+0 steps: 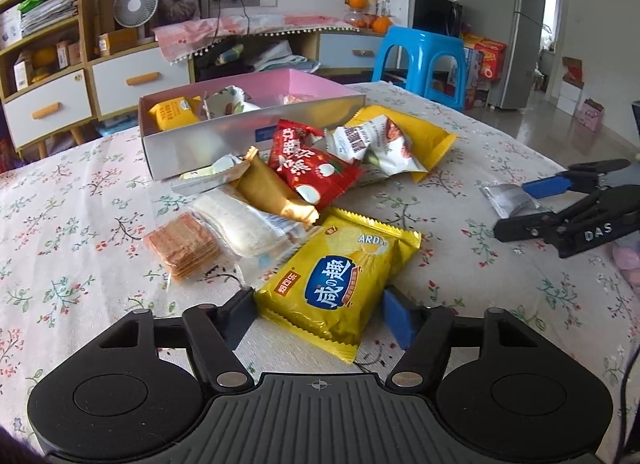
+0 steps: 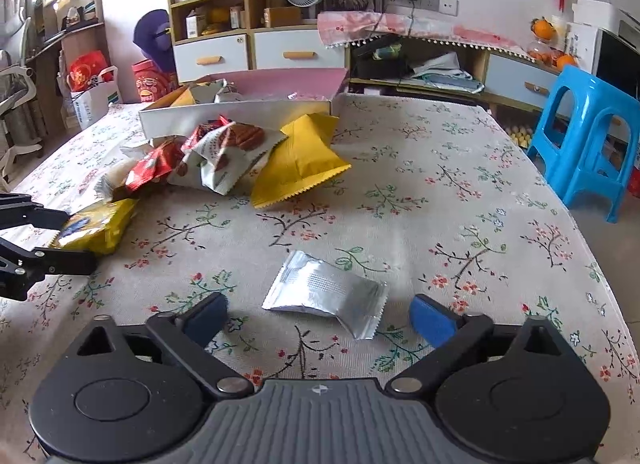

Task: Organize snacks
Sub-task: 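Grasp silver foil packet with right gripper while left gripper reaches yellow biscuit pack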

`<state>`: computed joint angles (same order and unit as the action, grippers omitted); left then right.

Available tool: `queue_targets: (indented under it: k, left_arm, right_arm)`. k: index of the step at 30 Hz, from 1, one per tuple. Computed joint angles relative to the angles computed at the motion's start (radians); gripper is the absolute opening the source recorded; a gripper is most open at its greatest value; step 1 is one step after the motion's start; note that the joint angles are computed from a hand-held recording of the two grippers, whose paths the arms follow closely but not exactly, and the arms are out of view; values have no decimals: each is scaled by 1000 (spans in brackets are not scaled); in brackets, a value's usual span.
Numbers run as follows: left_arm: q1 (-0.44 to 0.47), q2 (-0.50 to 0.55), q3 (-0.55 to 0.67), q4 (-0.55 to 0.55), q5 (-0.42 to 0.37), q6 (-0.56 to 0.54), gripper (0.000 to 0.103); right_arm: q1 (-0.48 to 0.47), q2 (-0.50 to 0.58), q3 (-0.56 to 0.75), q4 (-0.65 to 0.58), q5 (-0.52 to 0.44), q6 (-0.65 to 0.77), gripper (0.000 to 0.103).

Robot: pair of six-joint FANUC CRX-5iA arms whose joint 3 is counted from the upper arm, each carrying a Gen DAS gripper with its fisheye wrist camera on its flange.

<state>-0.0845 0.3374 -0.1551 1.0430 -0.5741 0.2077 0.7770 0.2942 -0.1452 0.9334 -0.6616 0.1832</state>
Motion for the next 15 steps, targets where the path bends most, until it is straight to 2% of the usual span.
queue_targets:
  k: [3,8,15]
  left_arm:
    - [4,-1,5,-6,-31,-3,59]
    - [7,9,25,-13,-91,1,61]
    - [-24,26,48,-23,-72,14,67]
  right_arm:
    - [0,-2,-1,7,16,9,72]
    - [-1,-4,0,6,42,34,54]
    - [3,6,23,-18,43,71,45]
